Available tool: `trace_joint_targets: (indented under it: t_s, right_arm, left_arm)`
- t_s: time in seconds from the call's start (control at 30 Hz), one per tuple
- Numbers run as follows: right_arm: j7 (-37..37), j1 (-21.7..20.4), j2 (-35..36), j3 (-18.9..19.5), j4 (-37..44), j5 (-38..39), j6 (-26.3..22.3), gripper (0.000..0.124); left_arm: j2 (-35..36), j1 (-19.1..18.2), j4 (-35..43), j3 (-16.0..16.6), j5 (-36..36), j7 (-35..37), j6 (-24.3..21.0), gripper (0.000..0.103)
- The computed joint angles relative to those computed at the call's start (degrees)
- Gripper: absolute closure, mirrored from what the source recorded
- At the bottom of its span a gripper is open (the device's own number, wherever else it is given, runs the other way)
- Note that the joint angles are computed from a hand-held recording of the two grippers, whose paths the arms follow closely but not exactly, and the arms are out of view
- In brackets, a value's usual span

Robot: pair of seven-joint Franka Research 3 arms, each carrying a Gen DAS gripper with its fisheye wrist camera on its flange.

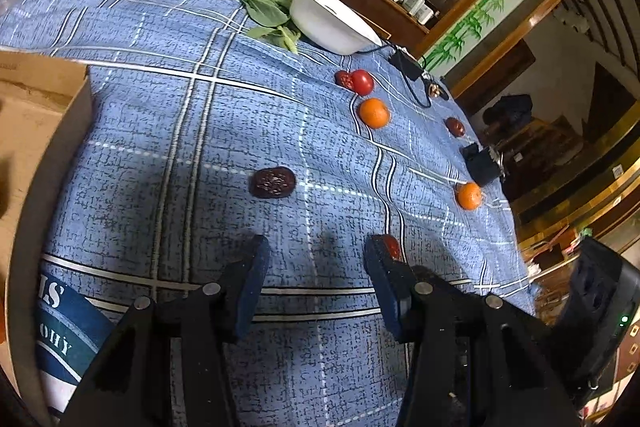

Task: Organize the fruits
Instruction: 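Grasp a red date with the left tool while the right tool grasps a dark date, then carry both dates into the box and open both tools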

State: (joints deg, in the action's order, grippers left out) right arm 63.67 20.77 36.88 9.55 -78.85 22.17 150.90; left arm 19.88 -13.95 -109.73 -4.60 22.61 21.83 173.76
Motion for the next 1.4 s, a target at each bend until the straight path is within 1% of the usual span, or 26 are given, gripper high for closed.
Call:
trace_joint_targets:
  t_s: [0.1,0.13,0.17,0.2,0.27,0.33,0.37,0.47,0.5,0.53,0.57,0.63,0.77,0.83,0.9,0.93,0.97,1.03,1.07,1.1,1.13,1.17,1.23,1.27,1.33,1.4]
  right_arm:
    - [3.33,1.14,-0.78,-2.63,-1.24,-1.86,2.42,0.096]
    - [5.02,1.38,-0.64,-3.46,-0.97,-2.55,2.61,0.096]
    - [6.73,1.51,-0.34,-4.11,-0.42,-3.14,2.52,0.096]
    - [8.35,1.35,0.06,-4.53,0.31,-3.49,2.17,0.096]
    - [11.27,0.88,0.83,-5.04,1.72,-3.98,1.33,0.096]
    - [13.22,0.22,1.43,-4.95,2.85,-4.21,0.52,0.096]
    - [13.78,-0.38,1.84,-4.50,3.60,-3.86,-0.04,0.096]
    - [14.20,-1.31,2.03,-3.48,3.96,-3.23,-0.30,0.096]
    - [14.20,-1.33,2.01,-3.38,3.88,-3.32,-0.13,0.096]
    - [14.05,-1.37,1.87,-3.26,3.57,-3.38,0.17,0.096]
    - [13.97,-1.27,1.74,-3.25,3.24,-3.54,0.61,0.096]
    - [14.62,-0.73,1.64,-3.80,2.79,-4.23,1.61,0.096]
    - [19.58,1.99,1.17,-7.41,1.05,-8.14,5.54,0.096]
    - [21.35,2.16,1.02,-7.81,0.58,-9.13,6.54,0.097]
    - [22.65,2.03,0.00,-7.58,-0.75,-9.49,6.89,0.097]
    - [22.40,1.22,-0.91,-6.38,-1.86,-8.63,6.89,0.096]
    - [21.59,0.22,-2.44,-4.74,-3.88,-7.20,7.30,0.096]
    - [20.10,-0.48,-5.45,-2.99,-8.09,-5.55,8.69,0.096]
    - [19.21,-0.42,-7.13,-2.36,-10.35,-5.09,9.41,0.096]
    - [18.38,-0.10,-8.82,-1.91,-12.59,-4.87,10.17,0.096]
    - [17.76,0.22,-9.93,-1.59,-14.03,-4.64,10.68,0.096]
    - [16.71,0.42,-11.36,-0.76,-15.76,-4.04,11.27,0.096]
    - [14.43,0.62,-13.24,0.85,-17.85,-2.51,11.88,0.096]
    - [13.42,1.07,-14.04,1.39,-18.57,-2.08,12.06,0.096]
    - [11.85,2.26,-15.20,1.88,-19.80,-1.68,12.97,0.096]
    - [9.84,3.45,-16.20,2.90,-20.78,-1.13,13.91,0.096]
  left_arm:
    - [1.47,0.17,3.53,-1.61,-0.24,3.18,-3.43,0.055]
    - [2.45,-0.28,5.70,-1.93,0.22,4.64,-5.70,0.055]
    - [3.20,-0.46,7.05,-2.24,0.32,5.73,-6.94,0.055]
    - [4.83,-0.27,9.79,-3.46,-0.17,8.25,-9.19,0.055]
    - [7.42,0.41,13.35,-5.39,-2.08,12.31,-11.30,0.055]
    - [8.55,-1.75,15.32,-3.57,-0.49,12.65,-12.67,0.054]
    - [8.86,-1.91,15.75,-3.57,-0.36,13.55,-13.07,0.054]
    - [8.78,-3.02,15.27,-2.19,0.82,12.94,-12.04,0.054]
    - [8.66,-4.48,15.47,-0.59,2.54,11.69,-13.09,0.065]
    - [8.65,-5.61,15.84,0.61,4.12,10.41,-14.34,0.084]
    - [8.73,-6.67,16.27,1.71,6.10,9.37,-15.80,0.085]
    - [8.11,-5.68,14.91,1.04,6.52,8.60,-14.13,0.085]
    - [6.74,-5.01,12.38,1.13,7.50,5.98,-11.46,0.085]
    - [5.27,-4.22,9.93,0.66,7.05,4.74,-8.82,0.085]
    - [1.98,-5.33,5.80,2.36,9.03,0.85,-5.86,0.085]
    - [0.17,-6.40,3.83,3.68,11.18,-1.63,-4.81,0.085]
    - [-1.87,-7.58,1.71,5.20,14.12,-4.65,-3.80,0.085]
    - [-5.80,-8.58,-2.52,7.03,19.78,-10.74,-1.54,0.085]
    - [-9.18,-10.04,-5.98,9.40,25.48,-17.01,-0.26,0.085]
    - [-11.26,-10.34,-7.85,10.12,28.95,-20.60,-0.39,0.085]
    - [-13.78,-10.42,-10.07,10.64,32.72,-24.51,-0.86,0.085]
    - [-17.59,-10.34,-13.34,11.16,38.01,-30.12,-1.91,0.084]
    - [-22.78,-8.87,-17.61,10.15,43.62,-36.03,-4.52,0.084]
    - [-27.04,-7.97,-21.14,9.24,46.36,-38.96,-7.47,0.084]
    - [-33.37,-6.13,-26.48,7.14,48.21,-41.77,-12.56,0.084]
    - [-38.48,-4.57,-30.92,5.44,46.92,-41.86,-16.85,0.084]
